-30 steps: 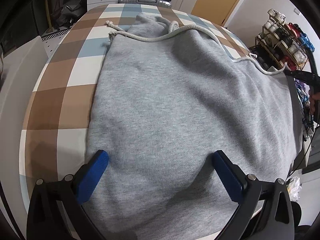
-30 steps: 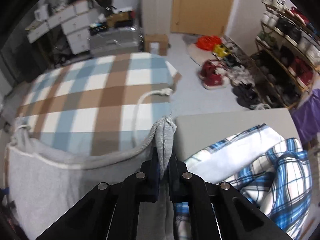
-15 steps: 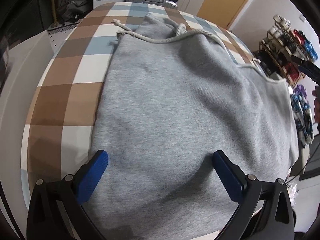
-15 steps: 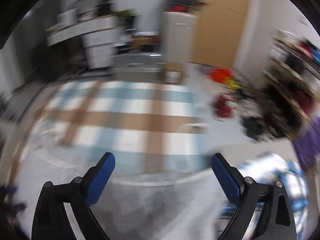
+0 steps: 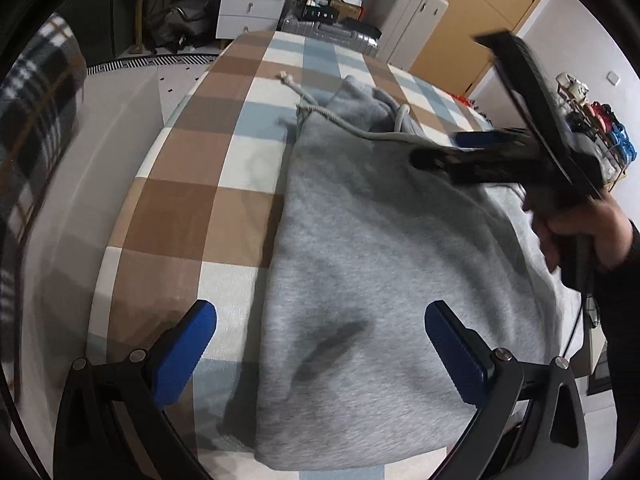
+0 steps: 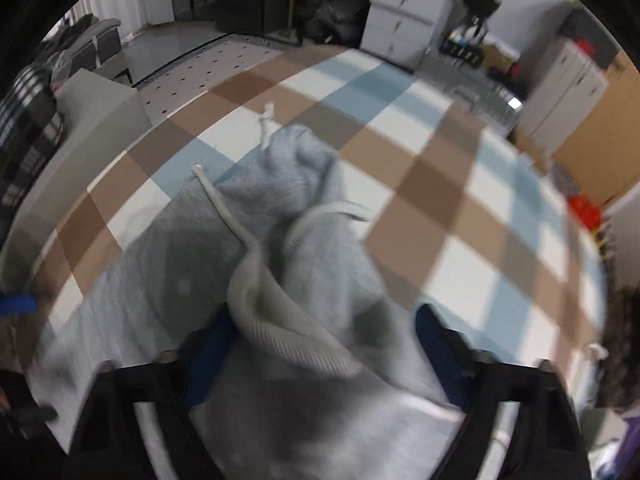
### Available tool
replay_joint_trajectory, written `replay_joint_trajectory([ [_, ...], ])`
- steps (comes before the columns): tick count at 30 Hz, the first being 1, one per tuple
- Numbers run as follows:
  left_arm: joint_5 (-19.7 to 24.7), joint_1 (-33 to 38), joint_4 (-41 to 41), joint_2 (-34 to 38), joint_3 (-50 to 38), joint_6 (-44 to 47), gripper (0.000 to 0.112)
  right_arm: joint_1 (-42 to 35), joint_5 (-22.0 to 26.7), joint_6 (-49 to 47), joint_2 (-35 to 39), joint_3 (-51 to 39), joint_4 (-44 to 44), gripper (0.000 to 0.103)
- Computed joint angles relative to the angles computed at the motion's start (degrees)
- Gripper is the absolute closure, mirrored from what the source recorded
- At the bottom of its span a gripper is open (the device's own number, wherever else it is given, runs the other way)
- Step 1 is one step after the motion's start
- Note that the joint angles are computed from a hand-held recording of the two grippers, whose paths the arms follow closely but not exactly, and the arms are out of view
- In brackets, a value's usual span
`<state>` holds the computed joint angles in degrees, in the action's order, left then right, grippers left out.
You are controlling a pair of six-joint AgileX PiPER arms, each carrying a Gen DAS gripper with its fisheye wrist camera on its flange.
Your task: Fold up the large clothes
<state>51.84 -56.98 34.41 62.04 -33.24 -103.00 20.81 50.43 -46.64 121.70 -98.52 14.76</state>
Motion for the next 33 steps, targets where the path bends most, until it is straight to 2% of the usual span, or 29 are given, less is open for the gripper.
replay_joint_trajectory([
  [2,-0.2,0.4,-0.7,1.2,-1.0,2.2,0.011,0.1,2.5,-0.3,1.7,-2.5,2.9,0.069],
  [4,-0.2,0.3,-1.1,2.2,-1.8,3.7,0.011,1.0,-0.8,0.9,1.3,-1.4,2.7,0.084],
  [5,-0.5,0.3,-1.3,2.4,-1.9,4.3,0.011,1.9,-4.9,2.1,0.1,0.9,1.5,0.095],
  [8,-0.8,0.5,-1.9,3.3,-2.5,5.6,0.011,3.3,-10.1,2.8,-2.0,3.9,0.0,0.098],
  [9,-0.8,0.4,-2.0,3.5,-2.6,5.7,0.011,3.7,-14.1,2.1,-3.4,6.2,0.1,0.101],
  [10,-0.8,0.7,-2.4,3.9,-2.8,6.1,0.011,3.7,-15.9,2.6,-3.6,6.4,0.2,0.101],
  [11,-0.6,0.4,-2.6,4.2,-2.8,6.0,0.011,3.2,-16.1,3.4,-3.4,5.6,1.1,0.101],
  [14,-0.7,0.9,-3.1,4.9,-2.8,6.2,0.011,1.4,-11.2,8.0,0.0,-0.7,2.3,0.101],
  [16,-0.4,0.8,-3.4,5.0,-2.7,5.8,0.011,0.4,-10.3,9.8,0.8,-2.1,2.0,0.100],
  [17,-0.5,0.8,-3.5,5.0,-2.6,5.7,0.011,-0.8,-9.2,8.2,0.5,-2.4,4.4,0.088],
  [18,-0.7,1.1,-3.6,5.0,-2.4,5.7,0.011,-1.9,-8.2,6.7,-0.1,-2.3,6.7,0.061],
  [19,-0.8,1.1,-3.5,5.0,-2.4,5.7,0.011,-3.6,-7.3,4.5,-1.3,-1.6,9.7,0.042],
  [20,-0.7,0.8,-3.1,5.0,-2.5,5.3,0.011,-5.4,-7.6,2.6,-3.5,0.4,11.9,0.015],
  [22,1.1,-1.0,-1.1,5.1,-2.8,2.9,0.011,-9.4,-9.3,-5.2,-9.1,7.0,19.7,0.011],
  [23,2.3,-2.1,0.4,5.0,-2.9,1.0,0.011,-12.0,-7.6,-10.2,-11.5,9.6,23.4,0.010],
  [26,0.6,-3.4,3.3,3.4,-2.0,-2.5,0.011,-19.5,-3.8,-21.6,-19.0,18.4,27.4,0.003],
  [29,-4.7,-2.5,6.9,3.3,-2.3,-3.8,0.011,-25.7,-1.3,-27.8,-22.9,25.1,27.8,0.000],
  [31,-13.2,0.8,7.1,4.8,-2.8,-0.7,0.011,-27.2,0.3,-27.8,-23.0,27.2,24.4,0.000],
  [32,-14.8,1.9,6.1,6.1,-3.5,1.2,0.011,-27.2,-0.1,-28.9,-23.3,29.3,22.3,0.000],
  [33,-14.3,2.1,4.1,9.4,-5.6,3.9,0.011,-27.1,-2.3,-31.0,-24.4,32.3,21.4,0.000],
])
